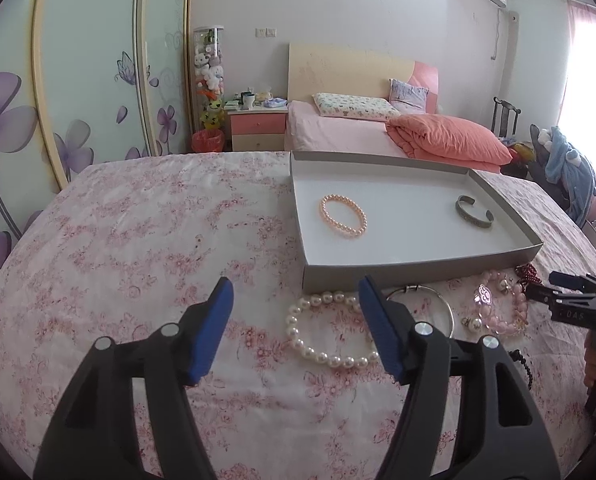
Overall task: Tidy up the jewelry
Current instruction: 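Grasp the dark red bead bracelet with the right gripper while the left gripper grasps the black bead bracelet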
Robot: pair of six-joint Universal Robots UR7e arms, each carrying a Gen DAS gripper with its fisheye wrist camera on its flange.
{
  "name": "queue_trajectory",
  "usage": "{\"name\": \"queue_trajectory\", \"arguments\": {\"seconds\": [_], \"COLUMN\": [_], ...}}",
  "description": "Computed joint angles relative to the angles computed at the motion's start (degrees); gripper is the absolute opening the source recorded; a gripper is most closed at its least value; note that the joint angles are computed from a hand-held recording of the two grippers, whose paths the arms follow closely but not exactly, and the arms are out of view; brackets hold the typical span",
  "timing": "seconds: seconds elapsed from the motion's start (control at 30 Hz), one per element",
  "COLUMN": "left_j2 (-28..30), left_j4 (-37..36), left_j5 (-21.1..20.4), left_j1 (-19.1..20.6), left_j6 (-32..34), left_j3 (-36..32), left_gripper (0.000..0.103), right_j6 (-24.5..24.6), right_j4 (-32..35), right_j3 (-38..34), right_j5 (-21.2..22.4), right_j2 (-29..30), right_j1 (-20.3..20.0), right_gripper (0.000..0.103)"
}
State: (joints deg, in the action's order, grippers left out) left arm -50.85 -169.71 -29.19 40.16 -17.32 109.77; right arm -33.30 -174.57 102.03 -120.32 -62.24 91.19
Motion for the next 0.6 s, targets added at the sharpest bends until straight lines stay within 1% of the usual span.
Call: {"name": "queue_trajectory", "arguments": {"seconds": [0.03, 0.1, 0.13, 0.17, 0.2, 0.23, 0.27, 0.3, 0.33, 0.37, 0.43, 0.53, 0.6], "left_j2": [0.0, 0.2, 0.2, 0.3, 0.3, 0.2, 0.2, 0.2, 0.2, 0.1, 0.0, -0.2, -0.7], "left_j4": [0.1, 0.3, 0.5, 0.7, 1.0, 1.3, 1.6, 1.8, 2.0, 2.3, 2.6, 2.9, 3.2], "left_j5": [-0.2, -0.3, -0.3, -0.4, -0.4, -0.5, -0.5, -0.6, -0.6, -0.7, -0.8, -1.0, -1.8], "left_j1": [0.1, 0.1, 0.1, 0.2, 0.2, 0.3, 0.4, 0.5, 0.5, 0.5, 0.5, 0.3, 0.0], "left_j6": [-0.1, -0.2, -0.4, -0.6, -0.9, -1.1, -1.4, -1.5, -1.8, -2.1, -2.4, -2.6, -3.0], "left_j3": [0.0, -0.1, -0.1, -0.1, 0.0, 0.0, 0.0, -0.1, 0.0, 0.1, 0.2, 0.4, 0.9], "left_gripper": [0.066, 0.066, 0.066, 0.066, 0.066, 0.066, 0.066, 0.066, 0.066, 0.066, 0.066, 0.066, 0.066], "right_j6": [0.5, 1.2, 1.3, 1.2, 0.6, 0.7, 0.9, 1.0, 1.1, 1.0, 1.0, 1.6, 2.2], "right_j4": [0.9, 2.3, 2.6, 2.6, 2.0, 2.3, 2.9, 3.8, 4.2, 4.4, 3.9, 2.0, 1.2], "right_j3": [-0.7, -1.0, -1.1, -0.8, -0.7, -0.4, -0.2, 0.1, 0.4, 0.6, 1.2, 2.7, 3.9], "right_j5": [0.4, 2.0, 2.8, 3.3, 3.4, 4.5, 5.6, 6.9, 7.6, 8.0, 7.0, 5.4, 4.7], "right_j2": [0.2, -0.1, -0.2, -0.5, -0.4, -0.7, -1.1, -1.5, -1.8, -2.0, -2.0, -2.6, -3.3], "right_j1": [-0.2, -0.6, -0.7, -0.9, -0.9, -1.1, -1.3, -1.5, -1.5, -1.5, -1.2, -0.9, -0.8], "right_gripper": [0.074, 0.071, 0.065, 0.057, 0.054, 0.044, 0.033, 0.027, 0.019, 0.014, 0.011, 0.011, 0.010]}}
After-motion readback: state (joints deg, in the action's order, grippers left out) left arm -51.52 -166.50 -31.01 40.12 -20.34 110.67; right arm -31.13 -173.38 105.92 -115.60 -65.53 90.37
